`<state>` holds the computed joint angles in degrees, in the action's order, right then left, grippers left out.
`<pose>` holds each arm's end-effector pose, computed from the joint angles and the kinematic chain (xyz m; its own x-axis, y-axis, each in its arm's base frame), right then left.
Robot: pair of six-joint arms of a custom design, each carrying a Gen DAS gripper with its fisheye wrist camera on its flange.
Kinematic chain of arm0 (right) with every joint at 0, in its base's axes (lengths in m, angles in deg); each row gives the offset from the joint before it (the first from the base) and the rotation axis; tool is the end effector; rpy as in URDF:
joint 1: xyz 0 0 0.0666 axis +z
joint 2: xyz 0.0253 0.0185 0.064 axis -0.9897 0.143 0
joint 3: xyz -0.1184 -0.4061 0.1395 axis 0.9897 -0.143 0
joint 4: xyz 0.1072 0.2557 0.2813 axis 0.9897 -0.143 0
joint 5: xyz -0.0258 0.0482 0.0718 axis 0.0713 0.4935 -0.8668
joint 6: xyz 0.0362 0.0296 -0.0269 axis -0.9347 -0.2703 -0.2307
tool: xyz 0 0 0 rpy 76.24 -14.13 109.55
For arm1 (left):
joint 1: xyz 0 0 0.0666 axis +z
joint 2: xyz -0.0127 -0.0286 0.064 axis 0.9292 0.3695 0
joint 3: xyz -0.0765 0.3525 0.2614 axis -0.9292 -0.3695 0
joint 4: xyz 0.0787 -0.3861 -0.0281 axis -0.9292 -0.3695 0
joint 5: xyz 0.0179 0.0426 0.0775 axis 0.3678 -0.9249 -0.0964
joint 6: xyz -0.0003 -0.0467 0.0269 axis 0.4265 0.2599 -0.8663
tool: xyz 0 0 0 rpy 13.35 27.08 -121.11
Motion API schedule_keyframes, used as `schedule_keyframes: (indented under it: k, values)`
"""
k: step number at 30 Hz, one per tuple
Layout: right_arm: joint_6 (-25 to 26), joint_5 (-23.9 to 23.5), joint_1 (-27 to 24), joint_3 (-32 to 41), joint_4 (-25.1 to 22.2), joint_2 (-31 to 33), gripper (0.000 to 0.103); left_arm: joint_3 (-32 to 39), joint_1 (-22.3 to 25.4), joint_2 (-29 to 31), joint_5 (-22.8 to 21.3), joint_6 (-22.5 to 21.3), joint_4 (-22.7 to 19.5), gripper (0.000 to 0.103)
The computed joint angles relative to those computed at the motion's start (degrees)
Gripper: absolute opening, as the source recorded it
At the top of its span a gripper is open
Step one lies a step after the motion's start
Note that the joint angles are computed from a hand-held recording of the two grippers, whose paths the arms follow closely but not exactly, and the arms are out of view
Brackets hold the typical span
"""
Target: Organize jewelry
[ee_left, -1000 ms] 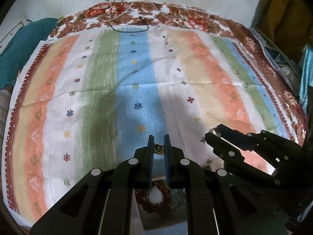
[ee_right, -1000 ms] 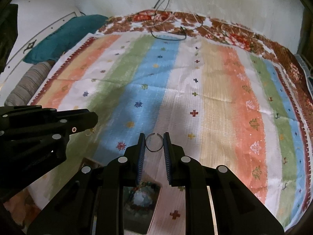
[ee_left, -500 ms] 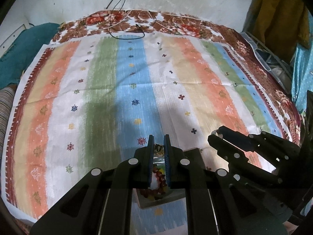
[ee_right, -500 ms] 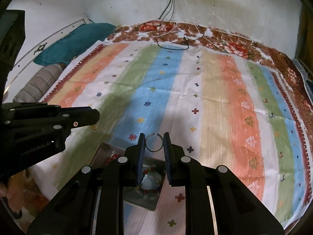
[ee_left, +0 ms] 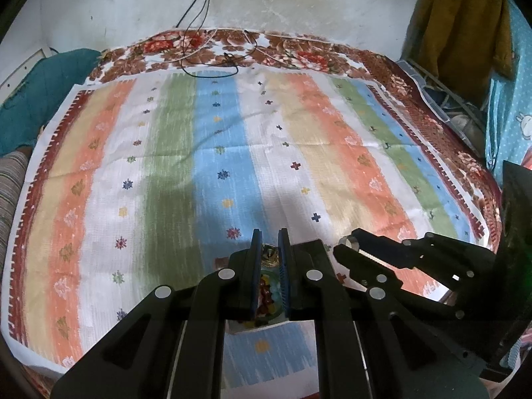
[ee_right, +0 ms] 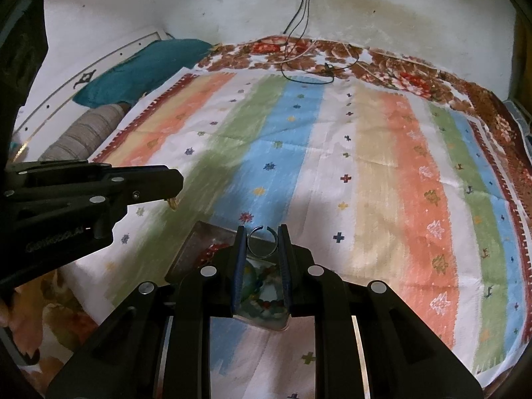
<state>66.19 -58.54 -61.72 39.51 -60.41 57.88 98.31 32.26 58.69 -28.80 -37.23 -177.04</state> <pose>0.3134 0.1114 0.6593 -0.7527 -0.0663 -0.6550 -0.1555 0.9847 0.0790 0.3575 -0.2613 0.7086 -0.7931 0.2088 -0.5722 0.3752 0.9075 -0.1888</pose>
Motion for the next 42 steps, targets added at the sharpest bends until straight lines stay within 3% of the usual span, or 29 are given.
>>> schedule_keyframes:
  k: [2, 3, 4, 5, 8, 16, 32, 39, 42]
  values:
    - [0.3, -0.5, 0.2, 0.1, -0.4, -0.1, 0.020, -0.4, 0.4, -0.4, 1.5, 0.8, 0.2, 0.010]
    - [0.3, -0.5, 0.3, 0.0, -0.4, -0.2, 0.025, -0.7, 0.5, -0.6, 1.7, 1.2, 0.3, 0.010]
    - [0.2, -0.6, 0.4, -0.1, -0.5, -0.3, 0.038, -0.8, 0.6, -0.8, 1.8, 1.8, 0.4, 0.010]
    - [0.0, -0.8, 0.3, -0.1, -0.4, -0.5, 0.043, -1.0, 0.8, -1.0, 1.9, 2.1, 0.3, 0.013]
    - [-0.1, -0.4, 0.3, -0.4, -0.3, -1.2, 0.046, -1.5, 1.2, -1.5, 2.1, 2.8, 0.3, 0.023]
    - [-0.1, -0.3, -1.2, -1.6, -0.3, -3.5, 0.059, -2.4, 1.4, -2.5, 2.1, 3.0, -0.1, 0.035]
    - [0.8, -1.4, -3.8, -4.4, 0.6, -7.5, 0.079, -7.8, -1.4, -7.6, -1.5, -0.1, 2.0, 0.088]
    - [1.4, -3.6, -5.1, -5.3, 2.1, -9.3, 0.093, -9.7, -3.2, -9.5, -4.0, -0.5, 2.9, 0.092]
    - [1.6, -5.5, -5.8, -5.8, 2.3, -10.2, 0.093, -11.0, -4.3, -10.8, -5.9, -0.6, 4.1, 0.097]
